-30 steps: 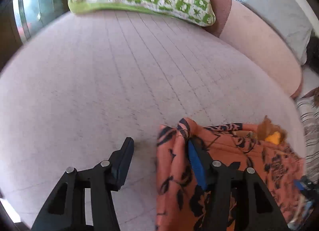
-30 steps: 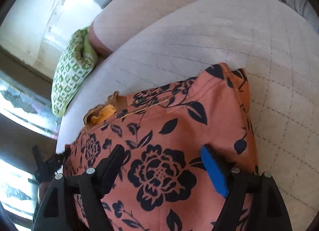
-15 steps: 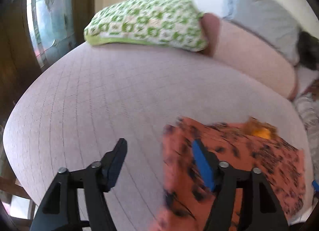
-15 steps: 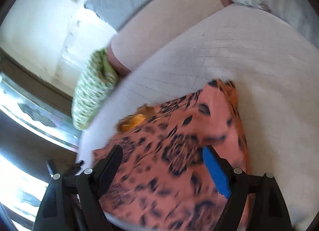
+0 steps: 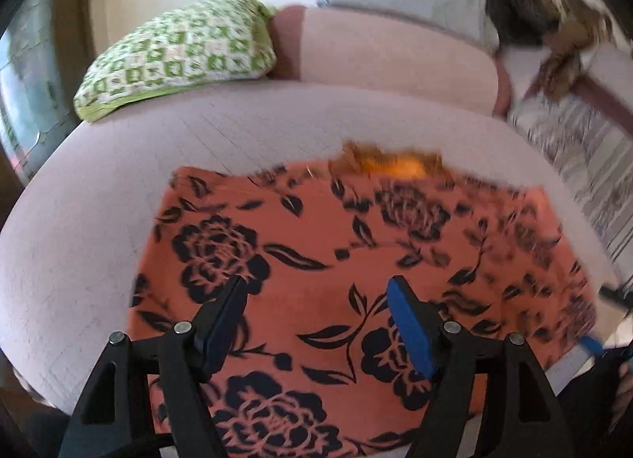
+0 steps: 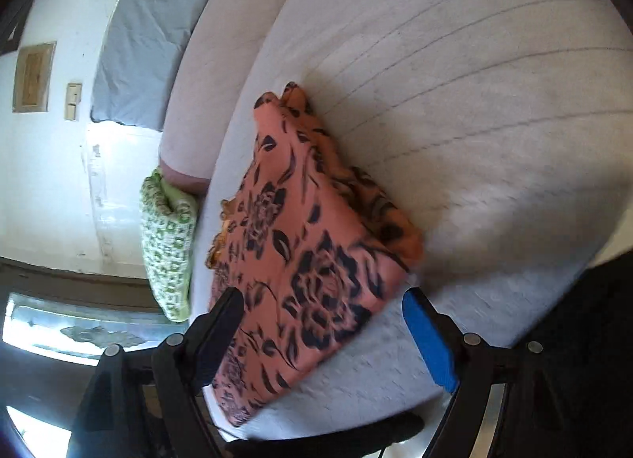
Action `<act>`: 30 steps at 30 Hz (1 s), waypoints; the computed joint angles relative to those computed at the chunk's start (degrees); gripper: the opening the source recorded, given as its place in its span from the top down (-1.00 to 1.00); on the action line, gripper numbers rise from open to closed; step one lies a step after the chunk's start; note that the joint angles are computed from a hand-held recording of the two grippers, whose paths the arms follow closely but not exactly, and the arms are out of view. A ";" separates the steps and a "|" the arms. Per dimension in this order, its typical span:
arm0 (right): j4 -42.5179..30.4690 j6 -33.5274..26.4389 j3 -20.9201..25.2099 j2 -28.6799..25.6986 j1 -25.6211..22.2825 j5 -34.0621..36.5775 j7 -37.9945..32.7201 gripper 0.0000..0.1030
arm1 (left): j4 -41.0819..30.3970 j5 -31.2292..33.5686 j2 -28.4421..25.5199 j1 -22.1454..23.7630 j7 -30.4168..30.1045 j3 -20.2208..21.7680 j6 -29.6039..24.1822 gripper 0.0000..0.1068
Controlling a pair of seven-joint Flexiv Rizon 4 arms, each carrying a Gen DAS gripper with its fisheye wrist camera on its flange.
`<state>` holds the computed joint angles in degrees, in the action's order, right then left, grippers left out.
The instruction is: Fold small clothes
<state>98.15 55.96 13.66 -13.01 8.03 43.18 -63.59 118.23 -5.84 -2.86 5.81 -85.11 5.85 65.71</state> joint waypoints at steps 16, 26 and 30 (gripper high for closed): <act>-2.63 2.87 0.39 -2.87 2.29 -11.98 3.15 -0.21 | -5.99 8.71 -5.25 -2.09 -4.29 0.23 -4.76 -0.44; -3.29 -0.22 -0.83 -3.84 3.97 -19.96 6.70 -0.42 | -7.64 5.80 -4.00 -1.88 -4.86 -0.54 -6.75 -0.44; -3.65 0.66 -0.24 -5.03 3.28 -18.94 6.35 -0.43 | -9.11 6.65 -6.15 -1.92 -5.38 -0.43 -9.52 -0.44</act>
